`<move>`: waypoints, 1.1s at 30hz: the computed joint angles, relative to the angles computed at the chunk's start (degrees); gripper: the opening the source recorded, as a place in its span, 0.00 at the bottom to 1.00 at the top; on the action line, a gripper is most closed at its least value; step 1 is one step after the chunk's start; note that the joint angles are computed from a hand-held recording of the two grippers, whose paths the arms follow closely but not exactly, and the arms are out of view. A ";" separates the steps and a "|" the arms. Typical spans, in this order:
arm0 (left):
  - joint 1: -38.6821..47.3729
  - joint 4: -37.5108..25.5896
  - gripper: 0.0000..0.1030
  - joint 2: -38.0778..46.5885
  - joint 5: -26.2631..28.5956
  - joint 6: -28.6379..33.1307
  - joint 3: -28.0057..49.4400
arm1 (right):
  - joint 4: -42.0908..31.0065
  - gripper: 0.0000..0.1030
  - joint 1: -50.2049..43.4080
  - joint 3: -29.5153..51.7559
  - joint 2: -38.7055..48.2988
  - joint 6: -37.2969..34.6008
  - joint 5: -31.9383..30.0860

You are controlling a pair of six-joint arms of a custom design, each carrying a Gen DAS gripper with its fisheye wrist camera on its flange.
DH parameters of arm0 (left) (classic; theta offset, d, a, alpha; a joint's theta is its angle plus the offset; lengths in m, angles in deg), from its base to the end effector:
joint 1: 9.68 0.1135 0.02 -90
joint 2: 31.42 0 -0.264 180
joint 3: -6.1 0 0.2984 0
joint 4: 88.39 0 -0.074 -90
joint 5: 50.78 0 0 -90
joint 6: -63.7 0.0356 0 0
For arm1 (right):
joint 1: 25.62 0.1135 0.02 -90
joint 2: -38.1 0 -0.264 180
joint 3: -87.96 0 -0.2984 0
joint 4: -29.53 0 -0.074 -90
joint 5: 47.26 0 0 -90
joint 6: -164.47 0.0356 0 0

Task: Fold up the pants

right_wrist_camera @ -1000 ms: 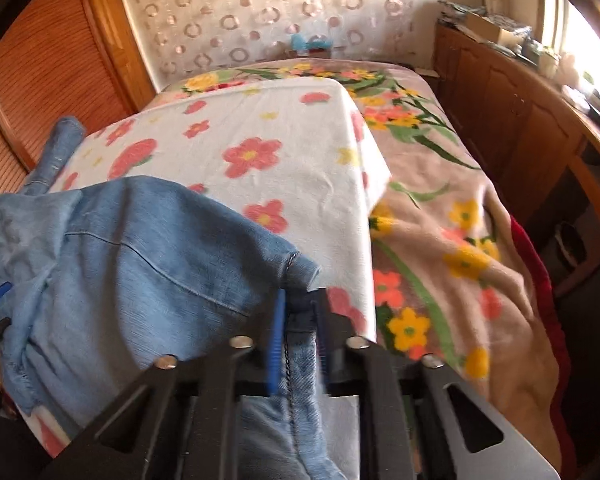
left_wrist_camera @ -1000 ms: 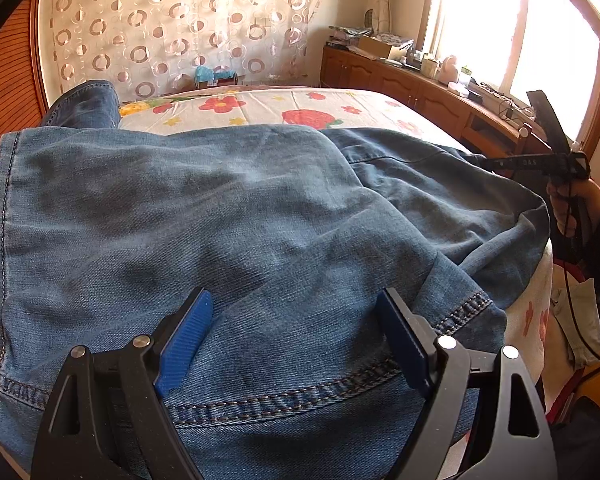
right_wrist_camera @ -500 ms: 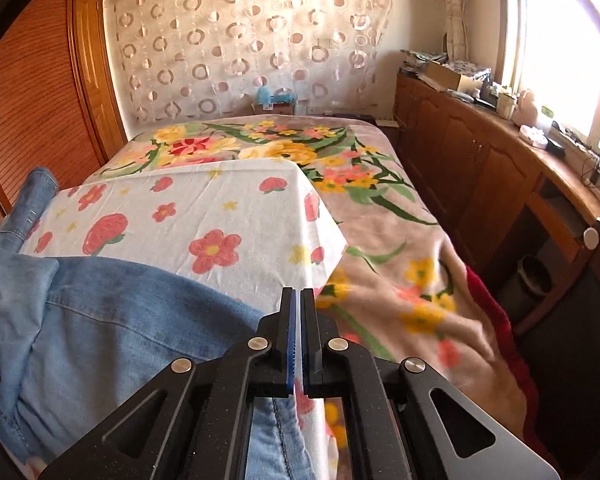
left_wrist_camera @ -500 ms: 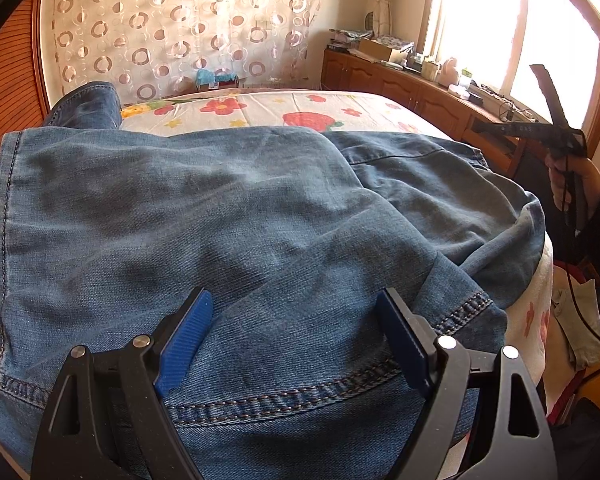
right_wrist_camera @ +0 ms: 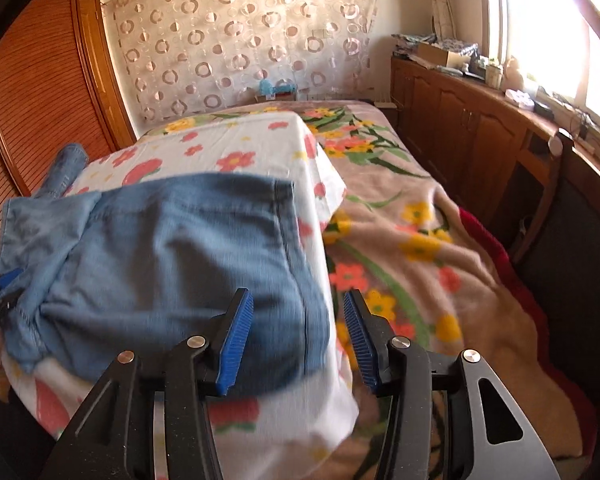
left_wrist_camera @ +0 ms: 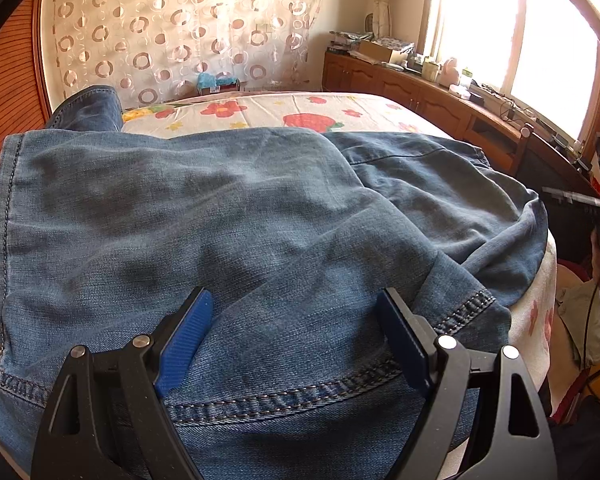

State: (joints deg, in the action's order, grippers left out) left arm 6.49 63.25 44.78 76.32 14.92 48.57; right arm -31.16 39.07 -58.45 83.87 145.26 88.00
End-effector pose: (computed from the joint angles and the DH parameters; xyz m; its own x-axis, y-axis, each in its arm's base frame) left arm 0.2491 0.0499 0.1137 -0.6061 0.3715 -0.7033 0.5962 0.7975 -0.0925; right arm 0.0899 0.1309 0.1450 -0.6509 0.1785 -0.7379 0.2059 0.9770 0.0548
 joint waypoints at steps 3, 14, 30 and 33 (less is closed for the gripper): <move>-0.20 0.62 0.82 0.14 -0.27 -0.15 -0.05 | -0.56 0.48 2.50 -0.30 1.97 4.36 0.02; -0.07 0.83 0.82 0.50 -0.25 0.10 0.10 | 3.75 0.48 3.71 -0.54 6.14 6.82 -0.36; -0.12 0.91 0.82 0.53 -0.28 0.05 0.03 | 3.28 0.27 2.95 1.00 10.91 6.16 0.45; -0.15 1.00 0.82 0.46 -0.30 0.00 -0.04 | 3.38 0.17 2.77 0.72 10.32 5.62 0.14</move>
State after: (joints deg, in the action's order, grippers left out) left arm 6.34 64.25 45.24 76.02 14.92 48.52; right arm -27.78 41.84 -57.73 94.19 150.88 88.14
